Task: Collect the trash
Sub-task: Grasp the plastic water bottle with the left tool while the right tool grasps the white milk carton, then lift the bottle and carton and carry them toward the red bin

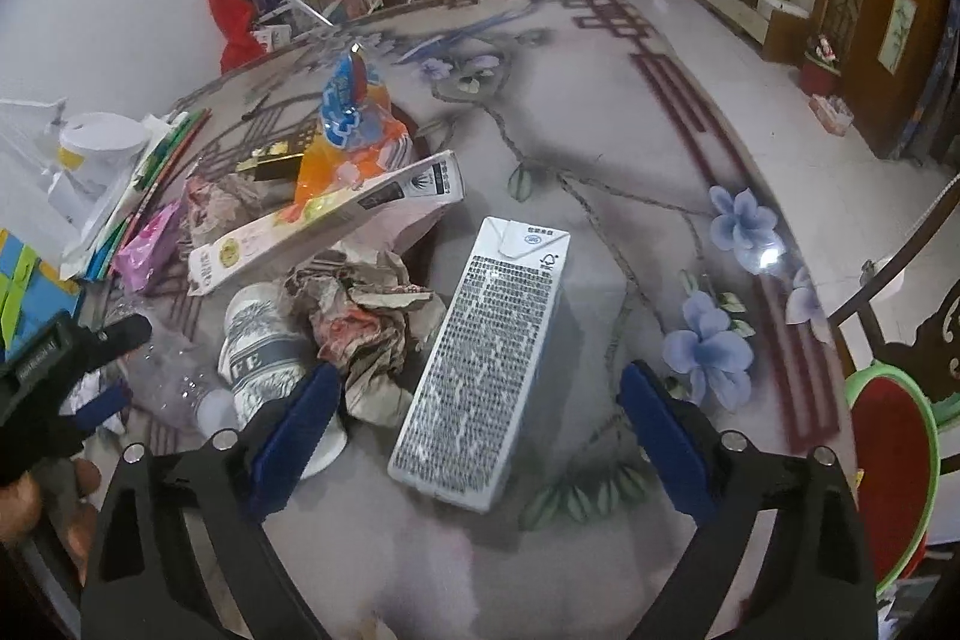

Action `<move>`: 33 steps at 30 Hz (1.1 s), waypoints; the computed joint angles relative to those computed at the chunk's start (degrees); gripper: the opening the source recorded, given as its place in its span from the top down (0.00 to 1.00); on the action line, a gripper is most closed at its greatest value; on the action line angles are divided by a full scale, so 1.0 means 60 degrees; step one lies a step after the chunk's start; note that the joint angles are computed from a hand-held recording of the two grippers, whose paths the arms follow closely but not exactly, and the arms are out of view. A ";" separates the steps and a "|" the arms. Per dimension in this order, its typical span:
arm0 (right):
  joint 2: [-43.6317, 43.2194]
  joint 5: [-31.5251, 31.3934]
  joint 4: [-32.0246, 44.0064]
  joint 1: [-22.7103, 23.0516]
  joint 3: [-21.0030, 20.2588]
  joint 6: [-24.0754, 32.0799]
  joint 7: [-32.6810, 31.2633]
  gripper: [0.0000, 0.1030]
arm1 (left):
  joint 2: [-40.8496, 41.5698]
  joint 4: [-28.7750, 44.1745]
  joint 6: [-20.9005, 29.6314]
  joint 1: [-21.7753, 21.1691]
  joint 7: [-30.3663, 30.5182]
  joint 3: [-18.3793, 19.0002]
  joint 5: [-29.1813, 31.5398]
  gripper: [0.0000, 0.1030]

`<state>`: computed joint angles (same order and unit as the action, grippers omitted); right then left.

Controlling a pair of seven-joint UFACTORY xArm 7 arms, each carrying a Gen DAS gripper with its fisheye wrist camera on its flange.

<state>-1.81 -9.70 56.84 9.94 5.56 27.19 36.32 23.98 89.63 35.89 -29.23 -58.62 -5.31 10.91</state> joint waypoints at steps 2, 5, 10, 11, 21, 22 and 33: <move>0.0184 -0.0214 0.0171 -0.0017 -0.0009 0.0083 0.0206 0.19 | 0.0218 0.0222 0.0173 -0.0040 0.0023 0.0006 0.0022 0.05; 0.0382 -0.0112 0.0339 -0.0021 -0.0064 0.0280 0.0204 0.26 | 0.0370 0.0367 0.0281 -0.0091 0.0010 0.0021 0.0016 0.05; 0.0591 0.0383 0.0378 -0.0049 -0.0157 0.0324 -0.0059 0.39 | 0.0570 0.0547 0.0454 -0.0142 -0.0066 0.0070 -0.0045 0.05; 0.0615 0.0444 0.0367 -0.0062 -0.0176 0.0299 -0.0096 0.44 | 0.0590 0.0563 0.0472 -0.0152 -0.0084 0.0079 -0.0039 0.06; 0.0704 0.1055 0.0198 -0.0085 -0.0210 0.0230 -0.0508 0.64 | 0.0782 0.0752 0.0313 -0.0012 0.1127 -0.0234 -0.0361 0.37; 0.0658 0.1113 0.0136 -0.0086 -0.0203 0.0206 -0.0552 0.64 | 0.0711 0.0597 0.0131 0.0077 0.1392 -0.0339 -0.0536 0.42; -0.0171 0.0914 -0.0598 -0.0055 -0.0079 -0.0067 -0.0424 0.65 | -0.0558 -0.1070 -0.0644 0.0056 0.2595 -0.0369 -0.0625 0.51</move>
<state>-2.83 -4.21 53.25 9.61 5.08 26.78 33.78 20.63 83.21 32.03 -28.89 -43.05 -7.53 7.16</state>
